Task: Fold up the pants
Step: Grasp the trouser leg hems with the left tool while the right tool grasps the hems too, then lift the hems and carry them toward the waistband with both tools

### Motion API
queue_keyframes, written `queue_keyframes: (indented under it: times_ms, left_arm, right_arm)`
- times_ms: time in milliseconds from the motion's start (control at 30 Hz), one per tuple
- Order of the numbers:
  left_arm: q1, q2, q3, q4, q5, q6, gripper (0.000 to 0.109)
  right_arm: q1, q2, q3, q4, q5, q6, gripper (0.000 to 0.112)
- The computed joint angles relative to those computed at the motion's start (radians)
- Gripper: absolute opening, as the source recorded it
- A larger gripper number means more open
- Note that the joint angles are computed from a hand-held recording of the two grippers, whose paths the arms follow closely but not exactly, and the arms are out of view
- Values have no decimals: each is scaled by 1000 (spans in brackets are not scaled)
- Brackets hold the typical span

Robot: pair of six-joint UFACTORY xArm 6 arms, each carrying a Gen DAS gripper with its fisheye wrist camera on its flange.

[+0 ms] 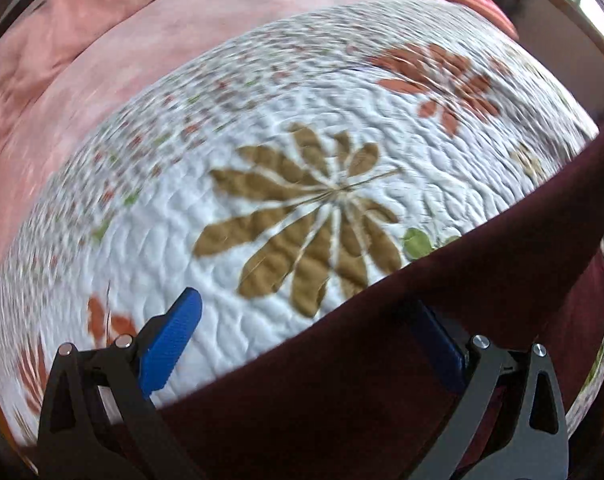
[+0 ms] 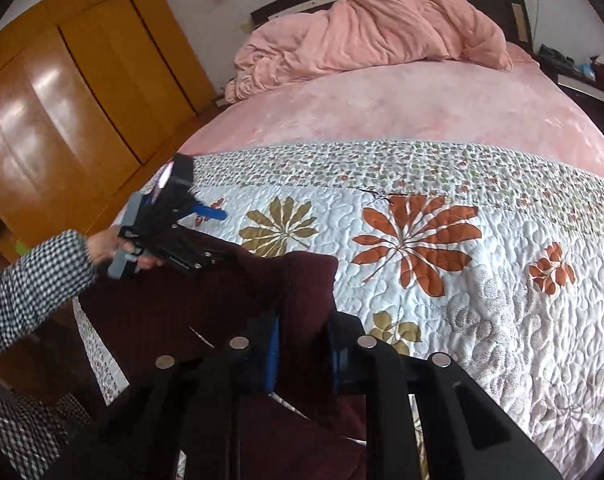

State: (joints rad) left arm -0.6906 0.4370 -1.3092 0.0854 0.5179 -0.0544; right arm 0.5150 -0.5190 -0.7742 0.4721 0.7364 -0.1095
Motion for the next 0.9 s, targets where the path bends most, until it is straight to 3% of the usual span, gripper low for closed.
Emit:
queue_keyframes:
  times_ms: [67,267,467,633,833,900]
  left_arm:
    - [-4,20,-29,-21,7,83,100]
    - [22,59,-121,-350,104,476,101]
    - [44,82,-175,-477,187,611,101]
    - [62,45,-125,-587,129,675,101]
    - [34,-38,-37,-622,113,805,100]
    - [13,-84,22,-633,47,849,100]
  right_arm:
    - [4,-12,3,19,-7,-16,19]
    - [12,-65,16,59,-25,-62,19]
    - [6,-77,23,71,-35,-70,19]
    - [3,-73,33,75,-50,-66,19]
    - [-12,-80,44,97,-65,-72,19]
    - [-17,-83,53,97,-67,-66,19]
